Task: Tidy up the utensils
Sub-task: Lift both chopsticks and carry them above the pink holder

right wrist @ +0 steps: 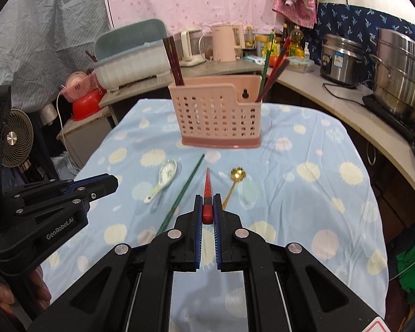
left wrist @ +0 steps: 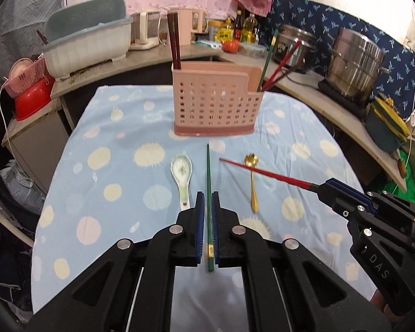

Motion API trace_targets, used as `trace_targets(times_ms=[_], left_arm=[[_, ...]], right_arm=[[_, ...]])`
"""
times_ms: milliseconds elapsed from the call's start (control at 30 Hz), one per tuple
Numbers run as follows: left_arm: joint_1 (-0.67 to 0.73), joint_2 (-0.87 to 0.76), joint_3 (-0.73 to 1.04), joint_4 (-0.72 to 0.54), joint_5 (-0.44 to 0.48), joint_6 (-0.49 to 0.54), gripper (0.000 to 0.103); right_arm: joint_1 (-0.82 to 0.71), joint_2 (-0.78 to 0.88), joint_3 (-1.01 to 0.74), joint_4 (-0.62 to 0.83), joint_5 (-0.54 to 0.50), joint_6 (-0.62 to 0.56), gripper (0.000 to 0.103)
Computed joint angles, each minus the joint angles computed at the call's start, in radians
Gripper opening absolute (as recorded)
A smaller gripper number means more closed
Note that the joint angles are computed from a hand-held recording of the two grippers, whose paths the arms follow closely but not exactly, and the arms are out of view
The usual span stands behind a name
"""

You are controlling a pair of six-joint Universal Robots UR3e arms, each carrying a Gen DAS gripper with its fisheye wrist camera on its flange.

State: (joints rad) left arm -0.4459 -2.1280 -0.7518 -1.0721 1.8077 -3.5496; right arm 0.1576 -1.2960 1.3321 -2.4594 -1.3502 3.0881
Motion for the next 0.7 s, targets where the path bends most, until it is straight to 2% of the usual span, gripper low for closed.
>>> trace_targets(times_ms=[200,300,333,400,433,467,700], left_arm=[[0.019,0.011,0.046,-0.007,0.011,0.014,0.004],[0.023,0.021,0.0,0.01,-0.003,0.018,0.005],[0.023,0.028,-0.043,0.036,-0.015,0.016,0.007],[0.02,0.032,-0.106,0.058,-0.038,0.008,0.024],[0.018,0.033,-0.14,0.079,-0.045,0.003,0.038],[0.012,0.023,-0.164,0.092,-0.039,-0.004,0.043],[0.003,-0.046,-0.251,0.127,-0.062,-0.004,0.043]], right_arm=[[-0.012,0.006,-0.07,0.015,0.013,0.007,0.007],[-0.018,0.005,-0.057,0.015,0.016,0.006,0.007],[-0.02,0.004,-0.044,0.017,0.018,0.006,0.007],[-0.019,-0.003,-0.013,0.017,0.017,0.007,0.007],[-0.017,-0.007,0.0,0.016,0.015,0.009,0.007],[-0.016,-0.008,0.006,0.019,0.015,0.01,0.007],[-0.018,-0.016,0.036,0.025,0.013,0.01,0.007]])
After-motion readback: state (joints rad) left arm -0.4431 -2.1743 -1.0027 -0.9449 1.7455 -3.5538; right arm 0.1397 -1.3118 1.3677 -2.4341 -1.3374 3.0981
